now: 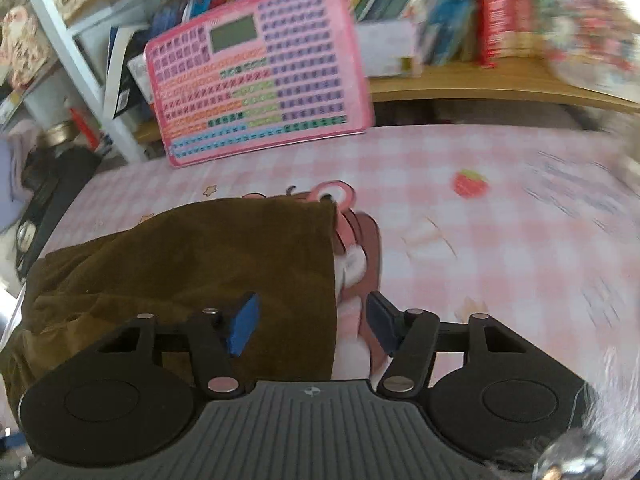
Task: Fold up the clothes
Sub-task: 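Grasp the brown skirt's side edge with the right tool and fold it over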
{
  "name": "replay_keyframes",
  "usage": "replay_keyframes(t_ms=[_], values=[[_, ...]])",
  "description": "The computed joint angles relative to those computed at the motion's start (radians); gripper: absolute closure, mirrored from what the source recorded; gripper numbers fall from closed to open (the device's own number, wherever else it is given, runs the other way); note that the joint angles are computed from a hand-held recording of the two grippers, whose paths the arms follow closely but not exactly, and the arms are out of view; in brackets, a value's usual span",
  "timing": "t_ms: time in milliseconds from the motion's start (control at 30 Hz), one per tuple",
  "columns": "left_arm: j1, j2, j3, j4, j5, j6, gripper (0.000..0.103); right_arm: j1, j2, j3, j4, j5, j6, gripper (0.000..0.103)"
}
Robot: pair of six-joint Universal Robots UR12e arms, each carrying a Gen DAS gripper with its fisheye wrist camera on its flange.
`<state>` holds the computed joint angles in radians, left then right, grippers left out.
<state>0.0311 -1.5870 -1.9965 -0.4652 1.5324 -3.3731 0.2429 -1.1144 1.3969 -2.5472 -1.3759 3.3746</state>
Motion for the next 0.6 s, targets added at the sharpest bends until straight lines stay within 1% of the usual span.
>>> replay_keyframes(t_ms=[67, 100, 200, 267, 300, 367, 433, 467, 500, 533, 567, 600], values=[[-0.021, 0.014, -0.003, -0.037, 0.063, -0.051, 0.019, -0.015, 0.045, -0.054, 0.027, 0.040, -0.023, 0.058], [-0.028, 0.022, -0.005, -0.056, 0.097, -0.085, 0.019, -0.021, 0.068, -0.082, 0.038, 0.058, -0.026, 0.059], [-0.048, 0.039, -0.006, -0.109, 0.181, -0.171, 0.019, -0.035, 0.117, -0.136, 0.056, 0.111, 0.021, 0.066], [-0.057, 0.046, -0.004, -0.143, 0.226, -0.216, 0.019, -0.044, 0.143, -0.164, 0.073, 0.166, 0.038, 0.073], [-0.062, 0.048, -0.002, -0.157, 0.238, -0.230, 0.019, -0.046, 0.154, -0.176, 0.082, 0.190, 0.041, 0.076], [-0.071, 0.049, 0.005, -0.180, 0.251, -0.245, 0.019, -0.047, 0.171, -0.197, 0.103, 0.214, 0.032, 0.099], [-0.080, 0.045, 0.013, -0.192, 0.261, -0.249, 0.019, -0.045, 0.169, -0.201, 0.101, 0.231, -0.006, 0.099], [-0.084, 0.043, 0.017, -0.193, 0.267, -0.245, 0.019, -0.049, 0.162, -0.194, 0.081, 0.268, -0.025, 0.099], [-0.086, 0.041, 0.019, -0.193, 0.272, -0.240, 0.019, -0.057, 0.150, -0.174, 0.023, 0.346, -0.040, 0.099], [-0.090, 0.038, 0.024, -0.197, 0.276, -0.240, 0.019, -0.066, 0.135, -0.150, -0.058, 0.436, -0.050, 0.099], [-0.093, 0.034, 0.030, -0.204, 0.278, -0.244, 0.019, -0.070, 0.125, -0.134, -0.123, 0.483, -0.068, 0.099], [-0.096, 0.029, 0.036, -0.211, 0.280, -0.249, 0.019, -0.070, 0.113, -0.129, -0.154, 0.488, -0.109, 0.099]])
